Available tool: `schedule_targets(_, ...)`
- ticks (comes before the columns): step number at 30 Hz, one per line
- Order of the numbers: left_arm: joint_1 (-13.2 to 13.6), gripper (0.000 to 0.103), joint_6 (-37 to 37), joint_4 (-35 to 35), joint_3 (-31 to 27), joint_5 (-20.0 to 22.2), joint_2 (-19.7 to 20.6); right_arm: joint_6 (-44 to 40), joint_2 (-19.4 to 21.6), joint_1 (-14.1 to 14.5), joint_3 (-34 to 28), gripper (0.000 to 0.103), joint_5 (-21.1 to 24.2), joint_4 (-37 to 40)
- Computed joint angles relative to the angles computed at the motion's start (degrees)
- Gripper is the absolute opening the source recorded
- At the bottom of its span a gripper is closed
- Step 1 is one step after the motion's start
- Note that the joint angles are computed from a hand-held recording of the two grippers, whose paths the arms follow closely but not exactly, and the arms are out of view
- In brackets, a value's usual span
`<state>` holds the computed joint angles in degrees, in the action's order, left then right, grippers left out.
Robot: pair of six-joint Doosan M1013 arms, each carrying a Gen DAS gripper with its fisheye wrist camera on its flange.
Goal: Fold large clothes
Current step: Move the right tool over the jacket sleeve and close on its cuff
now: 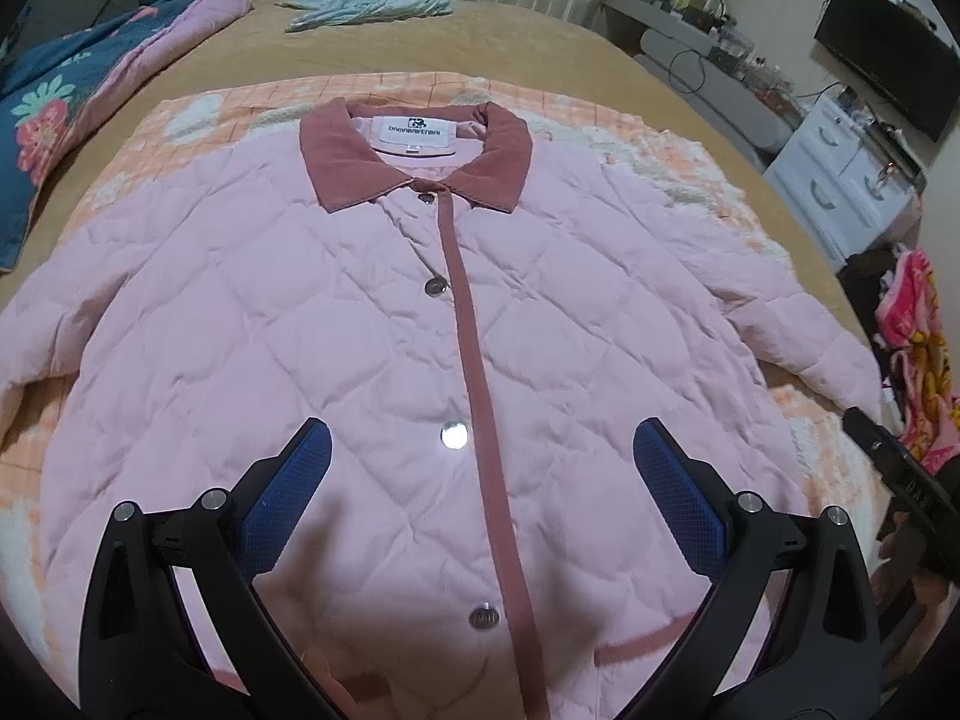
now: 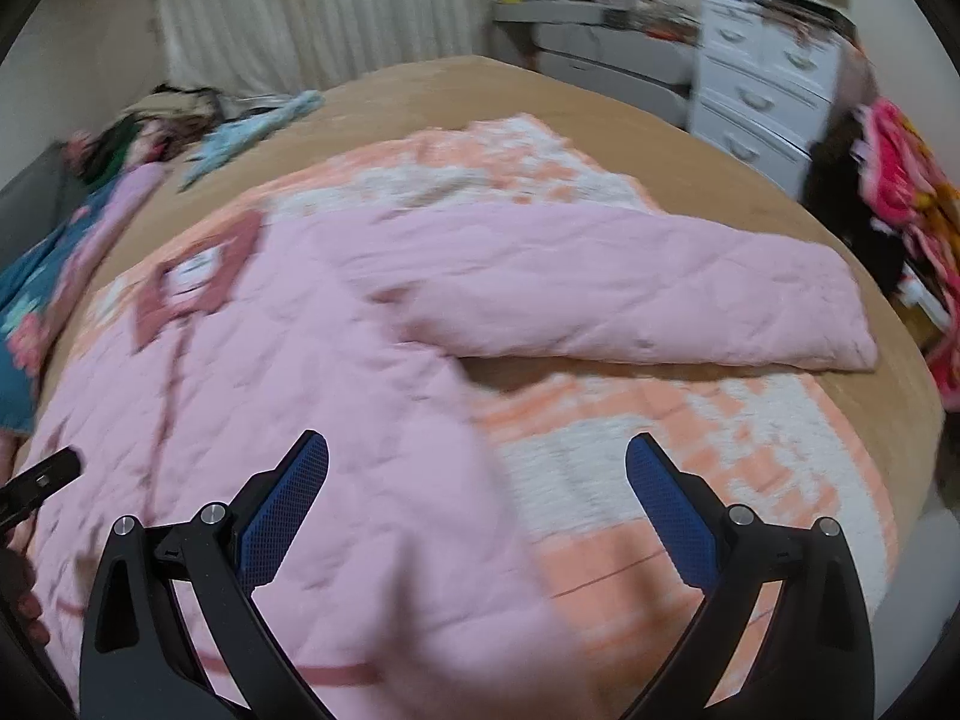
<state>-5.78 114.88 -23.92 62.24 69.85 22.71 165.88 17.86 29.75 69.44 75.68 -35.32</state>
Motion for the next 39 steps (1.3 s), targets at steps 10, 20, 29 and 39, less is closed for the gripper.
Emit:
schedule_targets(10, -2.9, 0.095, -1.8, 4.3, -1.4, -1.1, 1.9, 9.9, -4.9, -5.4, 9.0, 0.099, -2.1, 1.8)
schedule_targets(20, -5.4, 0.095, -3.7, 7.3, -3.4, -2.5, 4.0, 16.9, -8.9, -11.0, 16.4, 0.099, -6.9, 5.1)
schedule_targets(29, -6.6, 0.095, -6.1, 9.1, -5.2, -3.5, 5.7, 25.2, -11.8, -15.1, 21.9, 0.099, -11.4, 5.0)
schedule_targets(39, -6.6, 0.095, -7.6, 11.3, -7.9, -4.1, 7.4, 37.7, -14.6, -16.9, 27.2, 0.06, -17.4, -2.6)
